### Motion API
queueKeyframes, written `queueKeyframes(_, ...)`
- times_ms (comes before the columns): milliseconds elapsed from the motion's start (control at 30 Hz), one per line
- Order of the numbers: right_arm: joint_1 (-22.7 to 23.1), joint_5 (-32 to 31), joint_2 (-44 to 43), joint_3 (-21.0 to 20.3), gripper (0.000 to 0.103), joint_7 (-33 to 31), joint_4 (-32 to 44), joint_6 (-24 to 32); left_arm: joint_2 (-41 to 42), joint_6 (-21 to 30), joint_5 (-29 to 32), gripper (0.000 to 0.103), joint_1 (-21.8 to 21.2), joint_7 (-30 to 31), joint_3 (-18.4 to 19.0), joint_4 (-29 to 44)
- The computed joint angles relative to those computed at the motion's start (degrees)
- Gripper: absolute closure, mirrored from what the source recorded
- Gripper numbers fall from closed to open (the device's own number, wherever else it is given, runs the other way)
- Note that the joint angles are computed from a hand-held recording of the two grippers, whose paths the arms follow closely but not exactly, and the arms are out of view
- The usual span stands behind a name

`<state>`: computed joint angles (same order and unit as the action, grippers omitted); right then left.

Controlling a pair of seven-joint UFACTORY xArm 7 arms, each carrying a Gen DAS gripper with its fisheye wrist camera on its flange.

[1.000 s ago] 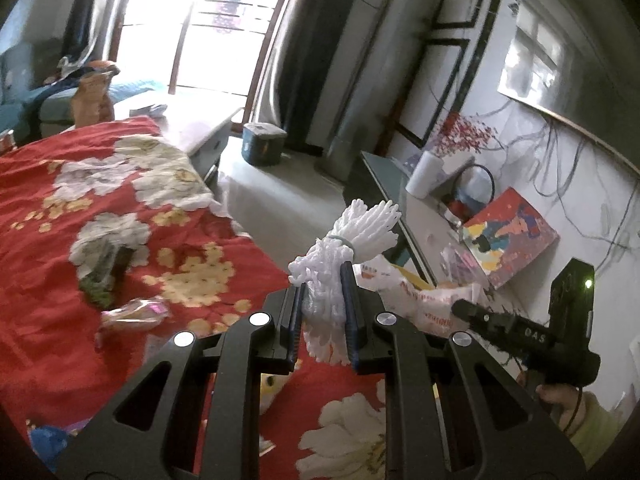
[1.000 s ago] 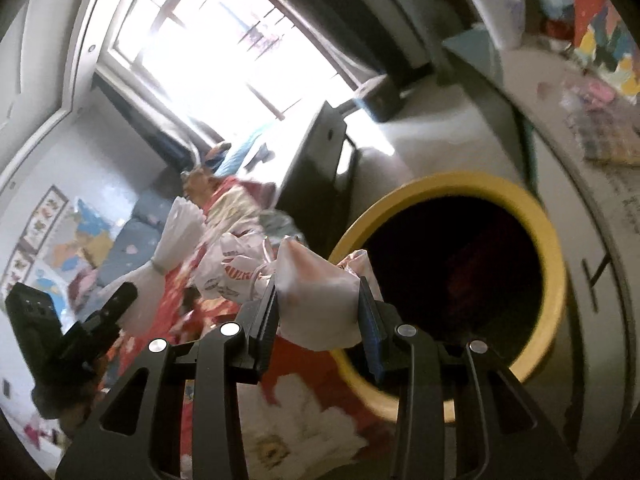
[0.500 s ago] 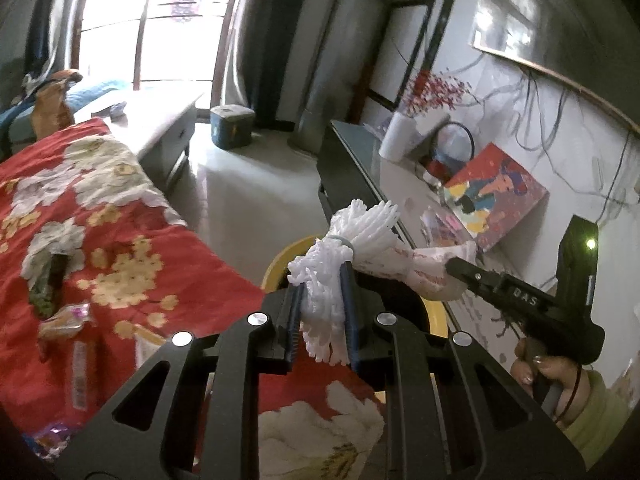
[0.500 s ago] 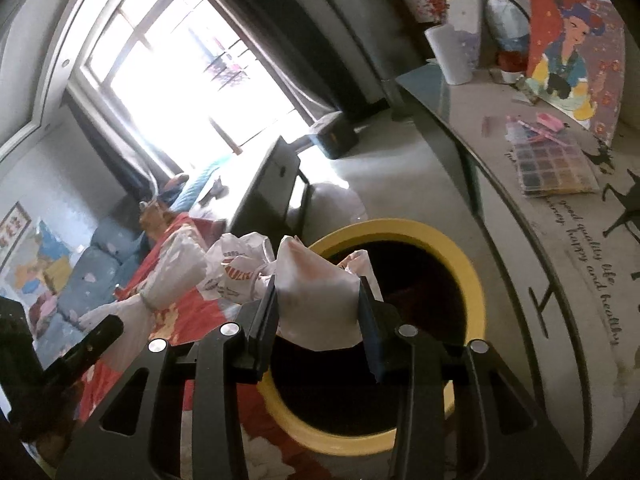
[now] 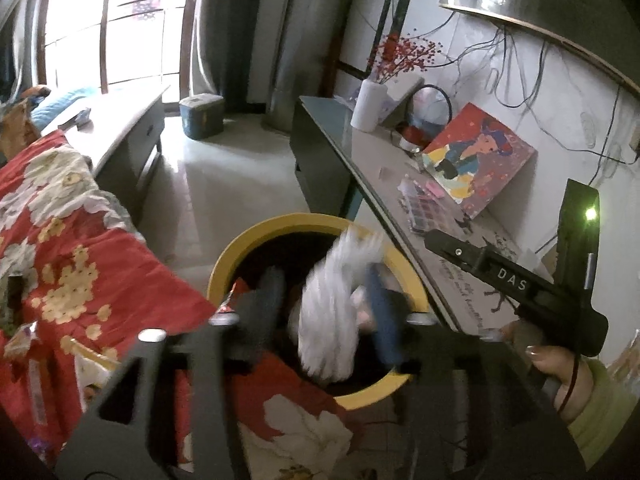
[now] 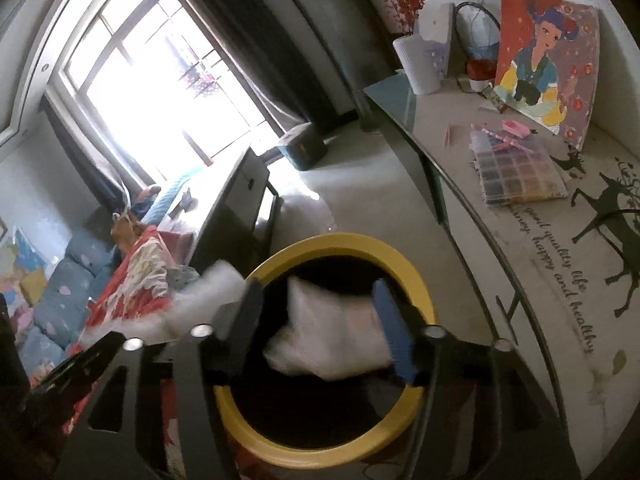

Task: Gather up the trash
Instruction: 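Open the left tool over the bin while the right tool releases the white bag into it, then move both open tools back over the remaining wrappers on the bedspread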

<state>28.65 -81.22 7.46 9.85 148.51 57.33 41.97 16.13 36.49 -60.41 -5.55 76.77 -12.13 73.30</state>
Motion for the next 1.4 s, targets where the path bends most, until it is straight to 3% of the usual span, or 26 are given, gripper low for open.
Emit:
queueKeyframes(67, 0.22, 0.07, -0.70, 0.17, 0.037, -0.04, -0.44, 0.94, -0.18, 0.58, -0.61, 0.050, 0.30, 0.18, -0.06, 0.05)
queueKeyframes(133, 0.45, 0.06, -1.60, 0.54, 0.033, 0.32, -1.02, 2.14, -0.58, 1.08, -1.53, 0.034, 0.69, 0.39, 0.07, 0.03)
queueKeyframes(300, 0.94, 0.46, -2.96, 1.69, 0.026, 0.07, -1.70, 5.17, -2.10, 2.40, -5.95, 0.012, 1.88, 0.73, 1.04, -0.07)
queueKeyframes(600, 1.87, -0.91, -2.15, 2.65, 0.023, -2.71, 1.52, 5.21, -3.92, 2.29, -10.65, 0.011, 3.54, 0.86, 3.51, -0.26)
queueKeyframes(867, 4.49, -1.83, 1.91, 2.21, 0.022, -10.42, 8.73, 5.26, -5.23, 2.62, -13.94, 0.011, 5.62, 2.59, 5.64, -0.76)
queueKeyframes(1400, 10.93, 0.82, 12.83, -2.54, 0.022, -26.08, 24.31, -0.41, -5.41, 3.46, -17.50, 0.011, 10.28, 2.55, 8.66, -0.26)
